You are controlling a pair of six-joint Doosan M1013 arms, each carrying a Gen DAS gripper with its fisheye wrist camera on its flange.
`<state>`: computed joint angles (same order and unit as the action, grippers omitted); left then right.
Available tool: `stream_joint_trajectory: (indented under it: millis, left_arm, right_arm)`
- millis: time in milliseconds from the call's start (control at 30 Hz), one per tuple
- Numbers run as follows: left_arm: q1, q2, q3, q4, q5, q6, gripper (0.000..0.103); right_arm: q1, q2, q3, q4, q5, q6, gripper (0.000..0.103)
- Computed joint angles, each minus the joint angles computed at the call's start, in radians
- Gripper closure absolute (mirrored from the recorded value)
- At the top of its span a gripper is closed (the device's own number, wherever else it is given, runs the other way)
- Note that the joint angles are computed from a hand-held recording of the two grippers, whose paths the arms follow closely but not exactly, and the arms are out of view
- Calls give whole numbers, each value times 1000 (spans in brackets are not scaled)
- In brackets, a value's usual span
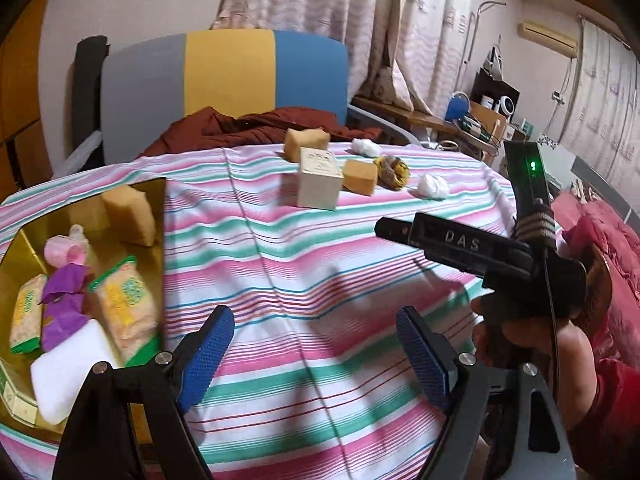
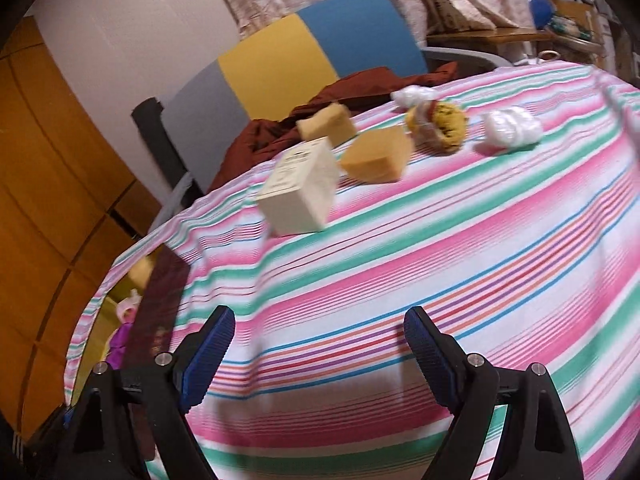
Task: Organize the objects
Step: 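Withdraw both grippers from the tray toward the remaining items, then reach the right gripper to another yellow sponge and grasp it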
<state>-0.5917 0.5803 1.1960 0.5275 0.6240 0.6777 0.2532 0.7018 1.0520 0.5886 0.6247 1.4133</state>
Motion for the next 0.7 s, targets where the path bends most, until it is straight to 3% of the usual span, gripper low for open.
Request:
stream_joint_trajectory:
  millis: [267, 433, 567, 700]
  left_arm:
    - [2, 62, -96, -99, 60, 118, 18]
    - [3, 84, -127, -123, 99, 126, 18]
    - [-1, 85, -128, -120, 106, 124, 18]
    - [-4, 84, -130, -106, 116, 117, 18]
  right_arm:
    - [-25, 9, -10, -30, -16, 46, 16]
    - [-36, 54, -94, -24, 40, 29, 16]
    - [-36, 133, -253, -119, 92, 121, 16]
    - [-29, 272, -528, -232, 219, 226, 16]
